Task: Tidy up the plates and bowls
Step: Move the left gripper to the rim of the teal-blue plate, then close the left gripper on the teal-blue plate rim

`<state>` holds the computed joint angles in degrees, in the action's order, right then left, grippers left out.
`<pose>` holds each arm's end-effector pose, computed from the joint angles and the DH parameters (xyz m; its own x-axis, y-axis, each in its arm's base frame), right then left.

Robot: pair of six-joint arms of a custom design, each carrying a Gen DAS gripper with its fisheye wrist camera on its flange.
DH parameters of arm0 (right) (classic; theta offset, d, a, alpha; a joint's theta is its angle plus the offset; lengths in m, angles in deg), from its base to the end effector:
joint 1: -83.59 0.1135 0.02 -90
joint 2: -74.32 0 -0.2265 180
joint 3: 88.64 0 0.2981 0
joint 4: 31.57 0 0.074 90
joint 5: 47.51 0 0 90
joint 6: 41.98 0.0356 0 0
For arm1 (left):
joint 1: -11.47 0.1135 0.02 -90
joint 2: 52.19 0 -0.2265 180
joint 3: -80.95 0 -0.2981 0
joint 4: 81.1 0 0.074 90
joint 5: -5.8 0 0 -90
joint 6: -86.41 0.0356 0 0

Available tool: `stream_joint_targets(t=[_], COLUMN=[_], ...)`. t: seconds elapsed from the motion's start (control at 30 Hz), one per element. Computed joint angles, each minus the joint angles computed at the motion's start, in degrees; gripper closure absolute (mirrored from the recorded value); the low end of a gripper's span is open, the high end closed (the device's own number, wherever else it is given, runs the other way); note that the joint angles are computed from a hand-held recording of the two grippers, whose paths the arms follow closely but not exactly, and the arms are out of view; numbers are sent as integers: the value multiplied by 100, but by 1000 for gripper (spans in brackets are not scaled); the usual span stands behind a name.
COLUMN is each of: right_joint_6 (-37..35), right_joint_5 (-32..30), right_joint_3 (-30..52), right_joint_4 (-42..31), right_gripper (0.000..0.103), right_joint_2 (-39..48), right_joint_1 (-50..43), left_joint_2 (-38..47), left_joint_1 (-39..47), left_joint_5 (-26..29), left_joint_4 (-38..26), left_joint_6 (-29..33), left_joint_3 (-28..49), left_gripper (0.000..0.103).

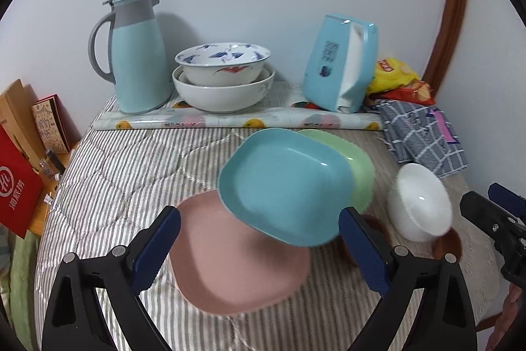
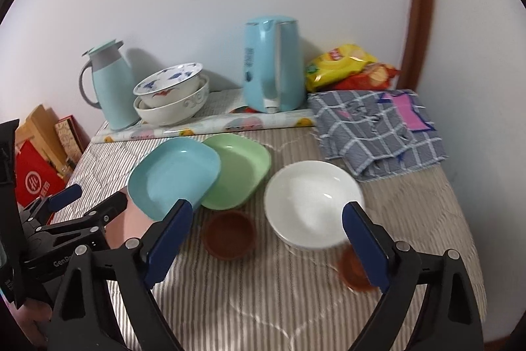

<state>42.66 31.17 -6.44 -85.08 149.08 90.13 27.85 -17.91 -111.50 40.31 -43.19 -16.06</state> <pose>0.3287 0.0447 0.2922 -0.6893 -0.1712 -0.7040 -0.3127 0.9468 0.0759 0.3027 -0.1517 0.2647 -0.6884 -0.2625 -0.6762 -0.2964 0.9526 -0.0680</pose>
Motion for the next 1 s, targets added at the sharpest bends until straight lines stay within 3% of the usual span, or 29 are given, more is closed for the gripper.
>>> stream_joint_targets(t=[0.23, 0.5, 0.7, 0.9, 1.0], right_joint_6=[201, 17, -107, -123, -159], right_joint_5=[37, 290, 336, 330, 318], right_joint_3=[729, 1759, 2299, 2570, 2622], right_joint_4=[229, 515, 487, 463, 488], right_gripper=[32, 37, 47, 53, 67], right_joint_2=[1240, 2534, 3213, 3634, 3759], right_joint_1=[402, 750, 907, 991, 1015], left_joint_2=[364, 584, 695, 916, 959], left_joint_1=[549, 970, 1149, 1177, 1194], left_joint_5=[386, 752, 946, 1070, 1141], left_joint_4=[390, 731, 895, 1027, 1126], left_joint_6=[294, 419, 517, 671, 713], left_joint_3=[-39, -198, -220, -122, -148], left_gripper=[16, 22, 29, 44, 49])
